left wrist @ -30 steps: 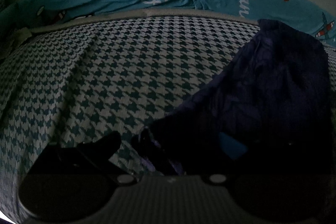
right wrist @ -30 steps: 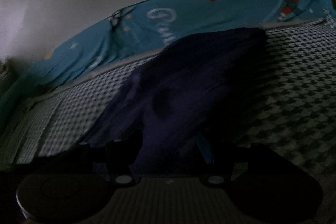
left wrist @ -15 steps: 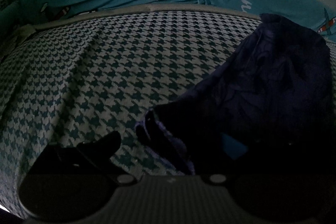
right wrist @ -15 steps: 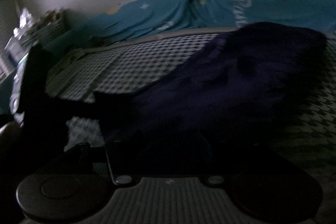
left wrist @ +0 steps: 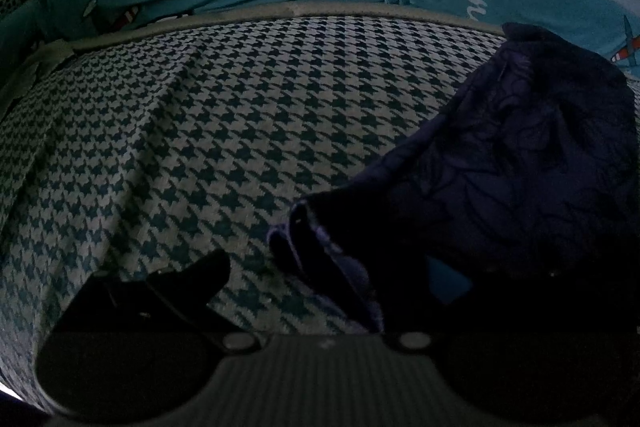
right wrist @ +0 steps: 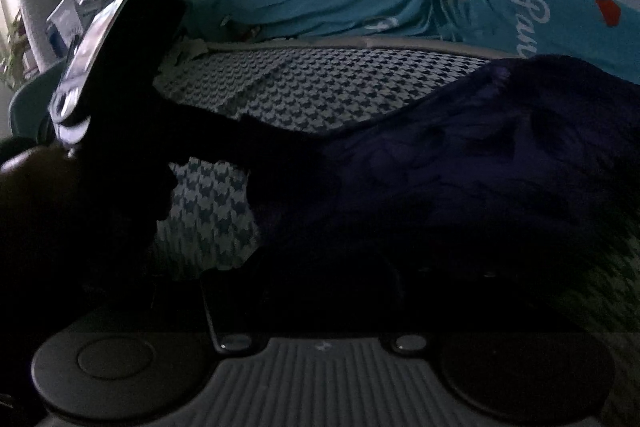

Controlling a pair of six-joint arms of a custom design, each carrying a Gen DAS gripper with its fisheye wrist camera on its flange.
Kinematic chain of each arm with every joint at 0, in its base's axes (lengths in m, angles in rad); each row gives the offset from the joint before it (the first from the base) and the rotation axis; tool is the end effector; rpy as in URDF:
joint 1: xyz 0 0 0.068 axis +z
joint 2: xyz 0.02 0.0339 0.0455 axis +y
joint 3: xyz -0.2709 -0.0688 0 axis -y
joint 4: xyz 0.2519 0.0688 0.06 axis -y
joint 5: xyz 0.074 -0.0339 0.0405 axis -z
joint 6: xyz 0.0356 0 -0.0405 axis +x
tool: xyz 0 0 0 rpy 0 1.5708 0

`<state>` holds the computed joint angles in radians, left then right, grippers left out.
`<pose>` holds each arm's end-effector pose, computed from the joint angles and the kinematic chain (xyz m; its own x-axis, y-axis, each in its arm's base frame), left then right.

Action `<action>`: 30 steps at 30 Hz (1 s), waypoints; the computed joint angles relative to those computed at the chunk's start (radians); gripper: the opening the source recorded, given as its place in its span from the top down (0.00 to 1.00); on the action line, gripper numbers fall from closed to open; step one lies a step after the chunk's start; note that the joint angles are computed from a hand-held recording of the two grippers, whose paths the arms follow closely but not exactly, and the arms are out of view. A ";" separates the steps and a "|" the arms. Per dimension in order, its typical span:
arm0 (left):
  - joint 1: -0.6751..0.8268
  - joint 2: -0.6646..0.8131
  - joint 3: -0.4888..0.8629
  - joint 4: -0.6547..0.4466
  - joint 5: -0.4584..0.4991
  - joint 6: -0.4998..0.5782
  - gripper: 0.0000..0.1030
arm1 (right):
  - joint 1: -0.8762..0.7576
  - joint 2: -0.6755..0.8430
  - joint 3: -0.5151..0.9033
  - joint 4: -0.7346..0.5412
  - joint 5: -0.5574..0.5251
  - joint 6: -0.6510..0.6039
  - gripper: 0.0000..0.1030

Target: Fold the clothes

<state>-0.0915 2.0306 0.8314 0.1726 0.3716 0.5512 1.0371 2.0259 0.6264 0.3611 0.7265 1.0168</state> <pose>0.3405 -0.0442 0.0517 -0.5832 0.5435 -0.6037 0.6782 0.7349 0.0065 0.1690 0.2395 0.0322 -0.6320 0.1800 -0.7538 0.1244 0.9836 0.1306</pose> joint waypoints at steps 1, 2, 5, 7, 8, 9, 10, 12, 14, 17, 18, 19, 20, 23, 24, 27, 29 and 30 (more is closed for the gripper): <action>-0.001 -0.001 0.000 -0.002 0.000 0.000 0.00 | -0.001 0.009 0.011 -0.009 -0.002 -0.005 0.42; -0.001 -0.002 0.000 -0.004 -0.001 0.001 0.00 | -0.001 0.017 0.021 -0.019 -0.001 -0.010 0.41; 0.000 -0.007 0.002 -0.017 0.004 0.004 0.00 | -0.001 0.041 0.054 -0.051 0.005 -0.028 0.37; 0.002 -0.011 0.005 -0.026 0.012 0.007 0.00 | 0.003 0.058 0.080 -0.082 0.014 -0.037 0.36; 0.003 -0.012 0.007 -0.029 0.013 0.007 0.00 | 0.005 0.067 0.096 -0.101 0.019 -0.039 0.36; 0.003 -0.011 0.010 -0.031 0.010 0.003 0.00 | 0.007 0.076 0.113 -0.124 0.026 -0.041 0.36; 0.003 -0.009 0.012 -0.032 0.007 0.000 0.00 | 0.009 0.086 0.127 -0.143 0.033 -0.045 0.36; 0.005 -0.006 0.016 -0.034 0.004 -0.004 0.00 | 0.012 0.106 0.155 -0.179 0.048 -0.053 0.36; 0.009 -0.004 0.019 -0.037 0.005 -0.005 0.00 | 0.015 0.124 0.180 -0.210 0.063 -0.060 0.36; 0.017 -0.003 0.025 -0.045 0.008 -0.010 0.00 | 0.017 0.137 0.193 -0.227 0.078 -0.060 0.36; 0.023 -0.002 0.030 -0.055 0.015 -0.012 0.00 | 0.017 0.140 0.195 -0.229 0.082 -0.061 0.36; 0.030 -0.002 0.035 -0.064 0.021 -0.011 0.00 | 0.016 0.143 0.201 -0.238 0.085 -0.059 0.36; 0.042 -0.001 0.039 -0.074 0.032 -0.009 0.00 | 0.016 0.144 0.206 -0.248 0.086 -0.057 0.36; 0.079 0.003 0.049 -0.099 0.059 -0.004 0.00 | 0.017 0.149 0.229 -0.288 0.091 -0.049 0.37; 0.096 0.003 0.052 -0.108 0.072 -0.001 0.00 | 0.018 0.151 0.238 -0.303 0.093 -0.045 0.37; 0.136 0.009 0.062 -0.129 0.111 0.012 0.00 | 0.017 0.152 0.248 -0.321 0.092 -0.047 0.37; 0.160 0.013 0.068 -0.144 0.128 0.020 0.00 | 0.018 0.155 0.254 -0.330 0.094 -0.043 0.37; 0.171 0.013 0.071 -0.154 0.134 0.026 0.00 | 0.018 0.158 0.256 -0.332 0.096 -0.041 0.37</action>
<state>0.0796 2.0436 0.9025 0.0189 0.5055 0.5774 1.0556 2.1838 0.8828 0.0295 0.8224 0.9762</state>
